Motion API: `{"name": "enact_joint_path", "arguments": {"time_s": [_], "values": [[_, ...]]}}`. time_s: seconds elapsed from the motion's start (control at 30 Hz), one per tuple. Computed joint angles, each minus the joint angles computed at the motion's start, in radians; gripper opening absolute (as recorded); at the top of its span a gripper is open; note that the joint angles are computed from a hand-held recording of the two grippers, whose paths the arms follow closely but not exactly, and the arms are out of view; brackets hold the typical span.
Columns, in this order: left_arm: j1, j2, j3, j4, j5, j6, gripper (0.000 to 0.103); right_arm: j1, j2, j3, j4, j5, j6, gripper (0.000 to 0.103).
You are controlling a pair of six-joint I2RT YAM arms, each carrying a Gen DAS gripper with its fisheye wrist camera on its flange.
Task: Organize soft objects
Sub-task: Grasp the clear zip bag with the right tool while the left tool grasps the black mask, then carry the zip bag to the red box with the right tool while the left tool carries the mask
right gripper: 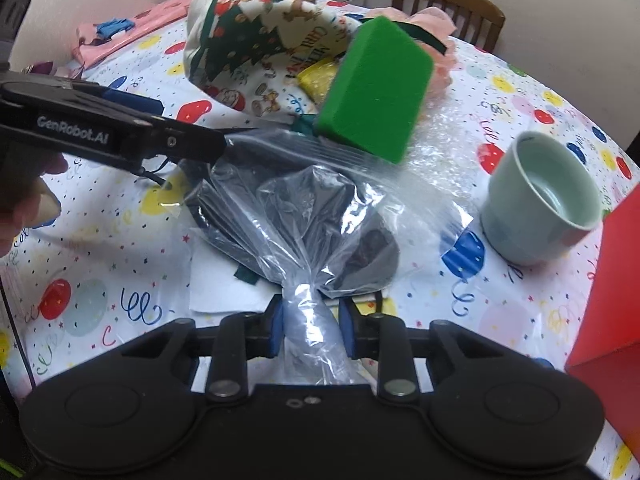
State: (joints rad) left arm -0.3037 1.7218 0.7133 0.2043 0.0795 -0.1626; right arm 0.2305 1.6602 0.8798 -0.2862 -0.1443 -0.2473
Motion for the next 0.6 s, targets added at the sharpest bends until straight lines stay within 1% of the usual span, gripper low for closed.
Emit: {"name": "enact_joint_path", "arguments": {"time_s": [0.13, 0.2, 0.27, 0.3, 0.33, 0.37, 0.4, 0.43, 0.47, 0.5, 0.57, 0.6], "values": [[0.002, 0.026, 0.023, -0.004, 0.007, -0.002, 0.102, -0.038, -0.044, -0.039, -0.016, -0.007, -0.022, 0.026], [0.003, 0.044, 0.035, -0.007, 0.011, -0.002, 0.099, -0.067, -0.059, -0.054, -0.029, -0.021, -0.025, 0.026], [0.004, 0.071, 0.054, -0.016, 0.011, 0.001, 0.089, -0.087, -0.076, -0.073, -0.031, -0.025, -0.03, 0.026], [0.003, 0.087, 0.067, -0.025, 0.01, 0.001, 0.086, -0.093, -0.084, -0.081, -0.032, -0.027, -0.029, 0.026], [0.003, 0.101, 0.078, -0.032, 0.008, 0.002, 0.081, -0.103, -0.095, -0.089, -0.035, -0.033, -0.029, 0.026], [0.003, 0.114, 0.087, -0.036, 0.006, 0.004, 0.074, -0.108, -0.104, -0.095, -0.036, -0.035, -0.028, 0.026], [0.002, 0.125, 0.095, -0.04, 0.005, 0.005, 0.069, -0.111, -0.115, -0.104, -0.036, -0.033, -0.027, 0.026], [0.001, 0.135, 0.103, -0.045, 0.007, 0.009, 0.06, -0.114, -0.123, -0.111, -0.036, -0.032, -0.025, 0.026], [0.0, 0.143, 0.111, -0.053, 0.01, 0.012, 0.054, -0.117, -0.13, -0.115, -0.036, -0.034, -0.022, 0.026], [-0.001, 0.15, 0.12, -0.066, 0.014, 0.012, 0.051, -0.121, -0.138, -0.121, -0.036, -0.037, -0.02, 0.026], [0.0, 0.152, 0.125, -0.078, 0.025, 0.0, 0.035, -0.129, -0.16, -0.137, -0.032, -0.036, -0.018, 0.026], [0.001, 0.148, 0.123, -0.078, 0.028, -0.003, 0.032, -0.135, -0.171, -0.143, -0.032, -0.038, -0.018, 0.026]]}}
